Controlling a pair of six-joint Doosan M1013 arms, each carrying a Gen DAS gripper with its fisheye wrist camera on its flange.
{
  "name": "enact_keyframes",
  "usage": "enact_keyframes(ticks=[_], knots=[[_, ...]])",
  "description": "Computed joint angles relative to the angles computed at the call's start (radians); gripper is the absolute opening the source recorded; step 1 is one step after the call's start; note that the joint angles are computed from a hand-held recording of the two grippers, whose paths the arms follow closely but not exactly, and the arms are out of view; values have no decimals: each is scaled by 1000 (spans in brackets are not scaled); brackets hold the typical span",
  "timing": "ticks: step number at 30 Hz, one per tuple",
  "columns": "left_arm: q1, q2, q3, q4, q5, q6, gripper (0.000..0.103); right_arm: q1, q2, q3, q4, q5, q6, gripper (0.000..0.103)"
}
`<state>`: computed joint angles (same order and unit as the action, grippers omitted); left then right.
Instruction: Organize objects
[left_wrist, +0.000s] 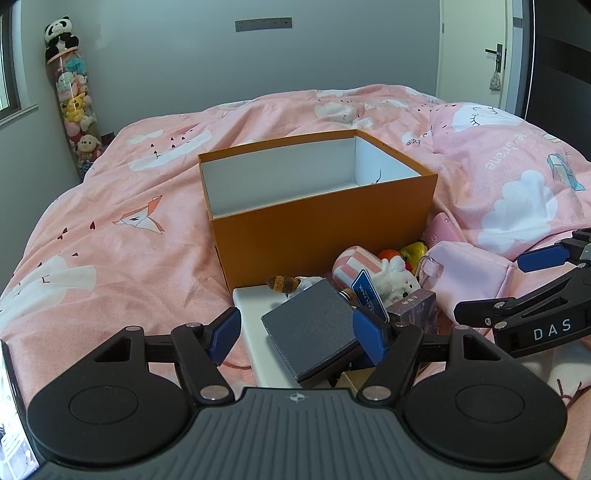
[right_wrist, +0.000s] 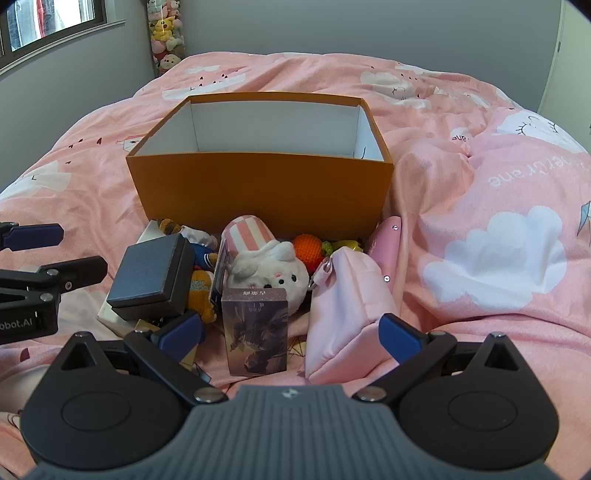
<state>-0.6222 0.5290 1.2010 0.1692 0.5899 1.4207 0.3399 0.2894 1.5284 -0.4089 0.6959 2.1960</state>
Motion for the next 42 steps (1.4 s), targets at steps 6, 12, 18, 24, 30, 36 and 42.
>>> enact_keyframes(ticks=[6, 12, 18, 24, 30, 36, 42], knots=[[1, -1, 1, -9, 2, 10, 82, -3, 0, -1, 13, 3, -7, 102], [1, -1, 1, -11, 7, 10, 79, -4, 1, -2, 22, 5, -11, 102], [1, 2, -5, -25, 18, 20, 72, -4, 2, -2, 27, 5, -17, 102], [8, 2, -6, -69, 14, 49, 64, -6, 6, -9, 49, 9, -51, 102], [14, 2, -6, -80, 3, 33, 64, -23, 16, -33, 145, 30, -165, 102], [30, 16, -36, -107, 37, 12, 65, -39, 40, -79, 229, 72, -281, 102], [47, 36, -76, -120, 86, -16, 66, -57, 67, -136, 310, 64, -364, 102]])
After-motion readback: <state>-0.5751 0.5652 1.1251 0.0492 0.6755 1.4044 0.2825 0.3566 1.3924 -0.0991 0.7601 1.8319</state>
